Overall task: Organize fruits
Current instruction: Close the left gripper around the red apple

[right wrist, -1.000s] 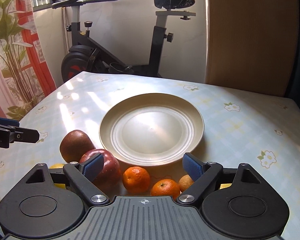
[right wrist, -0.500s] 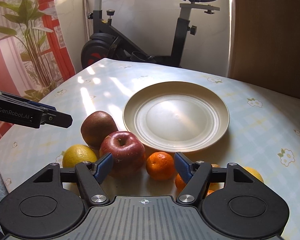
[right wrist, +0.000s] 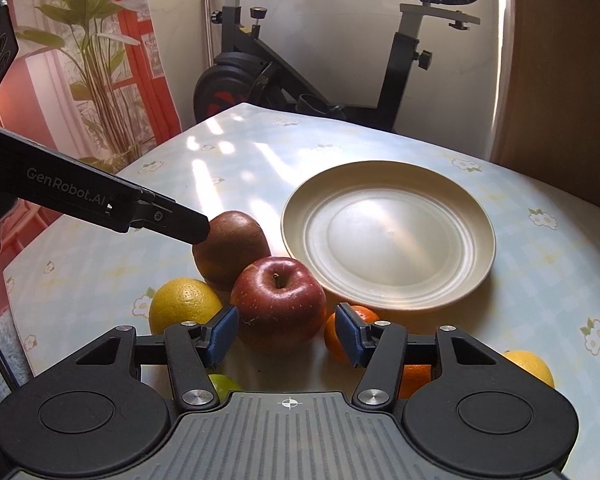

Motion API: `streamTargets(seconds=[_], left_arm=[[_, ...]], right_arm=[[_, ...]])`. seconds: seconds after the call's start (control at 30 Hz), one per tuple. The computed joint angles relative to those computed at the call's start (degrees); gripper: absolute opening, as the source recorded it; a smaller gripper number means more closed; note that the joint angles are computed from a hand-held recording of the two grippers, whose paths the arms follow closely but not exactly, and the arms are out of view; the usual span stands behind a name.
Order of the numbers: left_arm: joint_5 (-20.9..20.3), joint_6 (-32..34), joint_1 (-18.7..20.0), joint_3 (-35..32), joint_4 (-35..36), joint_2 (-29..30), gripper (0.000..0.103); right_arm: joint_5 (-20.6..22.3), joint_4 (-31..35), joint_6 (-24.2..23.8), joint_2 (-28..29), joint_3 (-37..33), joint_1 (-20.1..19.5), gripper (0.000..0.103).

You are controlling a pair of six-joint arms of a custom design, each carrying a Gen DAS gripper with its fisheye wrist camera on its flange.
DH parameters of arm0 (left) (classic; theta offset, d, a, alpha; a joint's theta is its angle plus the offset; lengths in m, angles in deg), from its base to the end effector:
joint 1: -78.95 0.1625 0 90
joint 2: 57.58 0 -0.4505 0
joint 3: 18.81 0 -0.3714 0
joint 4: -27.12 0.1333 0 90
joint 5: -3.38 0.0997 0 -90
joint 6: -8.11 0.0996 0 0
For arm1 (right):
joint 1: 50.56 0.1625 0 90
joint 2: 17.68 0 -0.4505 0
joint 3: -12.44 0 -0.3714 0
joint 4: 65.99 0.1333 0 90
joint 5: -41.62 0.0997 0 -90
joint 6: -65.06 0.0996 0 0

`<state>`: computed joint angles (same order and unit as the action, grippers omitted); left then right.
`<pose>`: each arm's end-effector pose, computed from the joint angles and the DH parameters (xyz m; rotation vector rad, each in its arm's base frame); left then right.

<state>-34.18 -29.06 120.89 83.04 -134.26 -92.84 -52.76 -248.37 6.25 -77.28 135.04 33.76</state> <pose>-0.3192 -0.5722 0.0296 0.1770 2.3738 -0.8668 0.0724 -0.5420 0.1825 1.2059 -2.4736 0.5540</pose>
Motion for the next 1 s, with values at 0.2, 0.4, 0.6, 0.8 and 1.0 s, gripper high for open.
streamTargets(seconds=[0.2, 0.4, 0.6, 0.8, 1.0], left_arm=[[-5.5, 3.0, 1.7, -3.6, -2.6, 1.7, 0.038], [-11.7, 3.6, 3.6, -6.5, -1.5, 2.7, 0.038], [-15.7, 0.2, 5.3, -7.5, 0.5, 2.5, 0.038], [-18.5, -1.4, 5.9, -7.2, 0.6, 2.4, 0.039], [-18.6, -0.9, 6.1, -6.7, -1.0, 2.5, 0.041]], right_arm=[[-0.5, 4.9, -0.3, 0.9, -2.9, 0.4, 0.052], [0.2, 5.6, 0.5, 0.9, -2.6, -0.6, 0.054], [0.8, 5.2, 0.5, -0.2, -1.3, -1.6, 0.053], [1.3, 4.8, 0.2, -0.4, -0.9, -2.2, 0.053], [1.5, 5.5, 1.2, 0.2, -1.7, -2.0, 0.054]])
